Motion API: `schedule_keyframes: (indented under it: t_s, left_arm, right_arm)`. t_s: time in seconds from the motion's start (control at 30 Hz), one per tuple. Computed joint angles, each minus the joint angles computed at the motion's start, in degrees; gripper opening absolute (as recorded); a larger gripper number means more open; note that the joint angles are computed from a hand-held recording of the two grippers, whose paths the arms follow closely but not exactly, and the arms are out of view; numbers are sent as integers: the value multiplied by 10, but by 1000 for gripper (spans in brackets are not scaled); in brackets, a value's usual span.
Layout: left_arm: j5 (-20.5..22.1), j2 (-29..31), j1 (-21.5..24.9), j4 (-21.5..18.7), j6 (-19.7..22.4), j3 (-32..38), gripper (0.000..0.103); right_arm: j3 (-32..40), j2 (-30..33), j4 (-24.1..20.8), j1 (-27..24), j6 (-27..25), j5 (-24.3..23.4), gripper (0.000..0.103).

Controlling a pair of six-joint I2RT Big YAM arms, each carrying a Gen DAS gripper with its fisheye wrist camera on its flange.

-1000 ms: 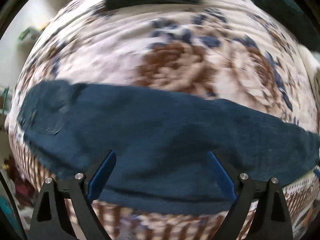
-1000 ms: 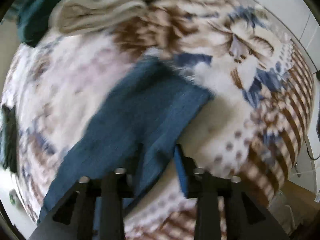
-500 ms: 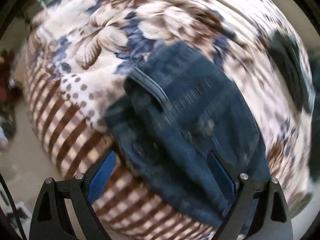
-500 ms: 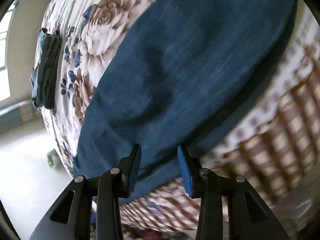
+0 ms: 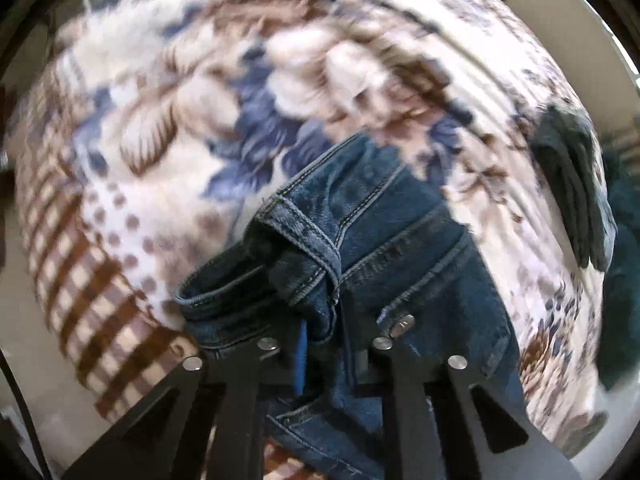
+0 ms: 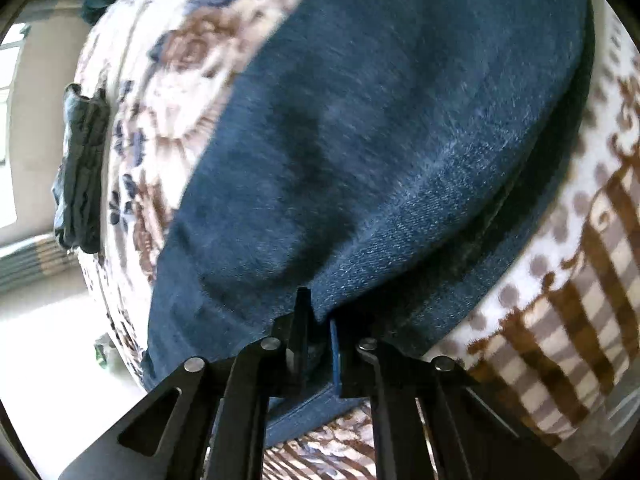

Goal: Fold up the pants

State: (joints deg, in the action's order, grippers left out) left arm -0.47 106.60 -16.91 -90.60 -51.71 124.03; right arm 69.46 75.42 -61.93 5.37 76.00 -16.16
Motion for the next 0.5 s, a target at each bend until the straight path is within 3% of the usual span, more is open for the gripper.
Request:
schedule_keyframes:
  t_s: [0.13,0.33,0.5]
  left_arm:
    - [-14,-6,5,-13,14,28,10]
    - [-8,-15,12,-32,10,-7,10]
    - [-14,-22,11,-13,33,-66,14]
  right_arm:
    - [17,-23,-29,10,-11,19,7]
    - [5,-53,-62,20,-26,10,7]
    - [-29,-51,-52,23,-13,3,7]
